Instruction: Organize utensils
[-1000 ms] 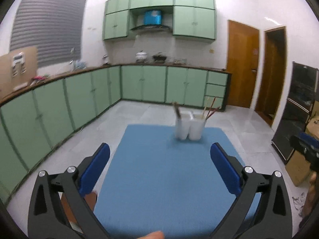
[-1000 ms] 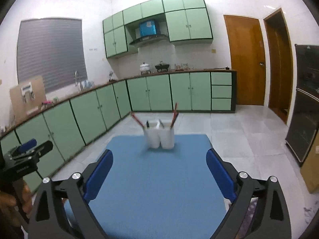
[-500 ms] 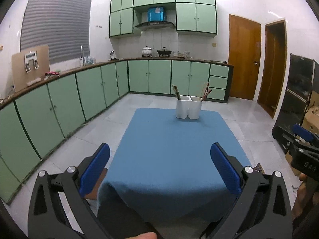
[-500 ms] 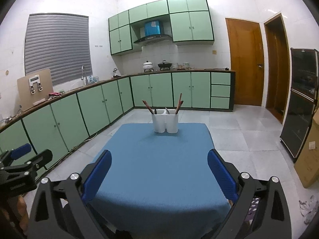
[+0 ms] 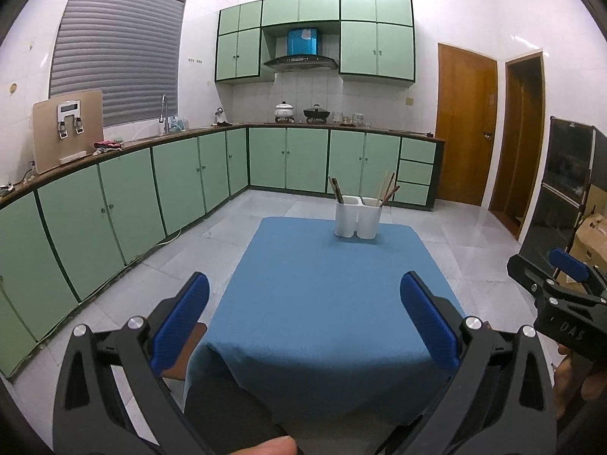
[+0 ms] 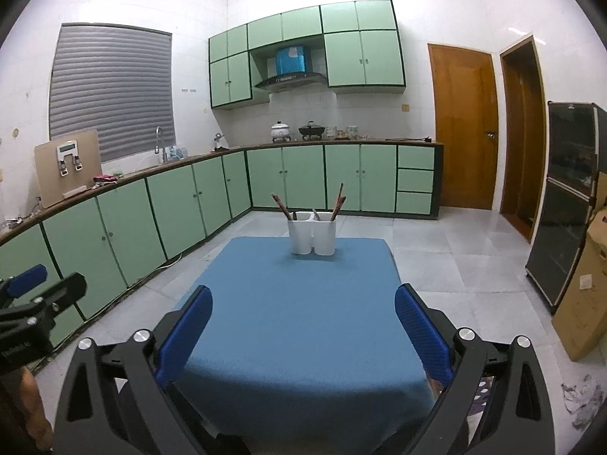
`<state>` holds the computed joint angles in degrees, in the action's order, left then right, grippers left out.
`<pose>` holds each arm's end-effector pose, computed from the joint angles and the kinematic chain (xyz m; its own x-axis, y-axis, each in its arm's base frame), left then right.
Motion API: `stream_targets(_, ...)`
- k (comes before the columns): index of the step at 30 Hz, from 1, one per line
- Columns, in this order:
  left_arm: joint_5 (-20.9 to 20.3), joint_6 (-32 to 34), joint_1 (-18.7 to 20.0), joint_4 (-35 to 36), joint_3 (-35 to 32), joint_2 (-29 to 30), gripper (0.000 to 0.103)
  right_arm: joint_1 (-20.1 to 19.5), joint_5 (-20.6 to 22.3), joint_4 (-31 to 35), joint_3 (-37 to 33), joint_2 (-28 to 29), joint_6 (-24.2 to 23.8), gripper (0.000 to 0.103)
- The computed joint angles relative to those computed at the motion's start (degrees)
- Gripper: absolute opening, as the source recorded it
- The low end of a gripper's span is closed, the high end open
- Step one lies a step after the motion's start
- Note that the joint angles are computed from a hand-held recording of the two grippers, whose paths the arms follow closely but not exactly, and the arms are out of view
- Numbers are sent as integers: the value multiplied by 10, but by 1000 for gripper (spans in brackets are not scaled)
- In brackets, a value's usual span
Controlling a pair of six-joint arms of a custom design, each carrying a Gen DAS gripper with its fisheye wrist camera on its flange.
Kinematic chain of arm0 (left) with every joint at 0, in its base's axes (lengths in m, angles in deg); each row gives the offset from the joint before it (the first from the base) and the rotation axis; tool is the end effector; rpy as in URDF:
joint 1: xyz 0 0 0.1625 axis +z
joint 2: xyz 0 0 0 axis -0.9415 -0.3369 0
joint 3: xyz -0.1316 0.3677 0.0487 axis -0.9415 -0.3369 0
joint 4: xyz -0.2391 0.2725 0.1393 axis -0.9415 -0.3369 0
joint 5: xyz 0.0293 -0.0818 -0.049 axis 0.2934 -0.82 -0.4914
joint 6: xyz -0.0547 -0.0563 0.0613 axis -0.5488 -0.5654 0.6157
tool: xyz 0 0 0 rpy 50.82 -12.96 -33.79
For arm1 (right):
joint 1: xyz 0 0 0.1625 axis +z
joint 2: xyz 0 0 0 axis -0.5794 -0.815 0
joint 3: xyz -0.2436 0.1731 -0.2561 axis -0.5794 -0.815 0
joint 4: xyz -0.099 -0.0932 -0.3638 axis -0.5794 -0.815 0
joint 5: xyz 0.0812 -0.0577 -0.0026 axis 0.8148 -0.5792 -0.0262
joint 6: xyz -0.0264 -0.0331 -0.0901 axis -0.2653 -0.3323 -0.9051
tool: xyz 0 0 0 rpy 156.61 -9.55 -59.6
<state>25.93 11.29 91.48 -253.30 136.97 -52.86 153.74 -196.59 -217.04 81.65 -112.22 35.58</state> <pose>-0.3608 -0.3837 0.1832 -0.7197 0.0422 -0.6930 0.6500 0.3918 -0.6511 0.2665 -0.3528 0.3029 -0.7622 0.0235 0.6469 -0.5952 0.3677 -0.7145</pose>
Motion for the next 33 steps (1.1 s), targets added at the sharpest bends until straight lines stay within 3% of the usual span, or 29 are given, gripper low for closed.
stream_targets(20,15,-35,-8,31,11,-11,98,0,4,-5,16,-11,-1,95)
stream_targets(33,18,-23,-9,11,16,-10,98,1,3,-20,18,-9,-5,95)
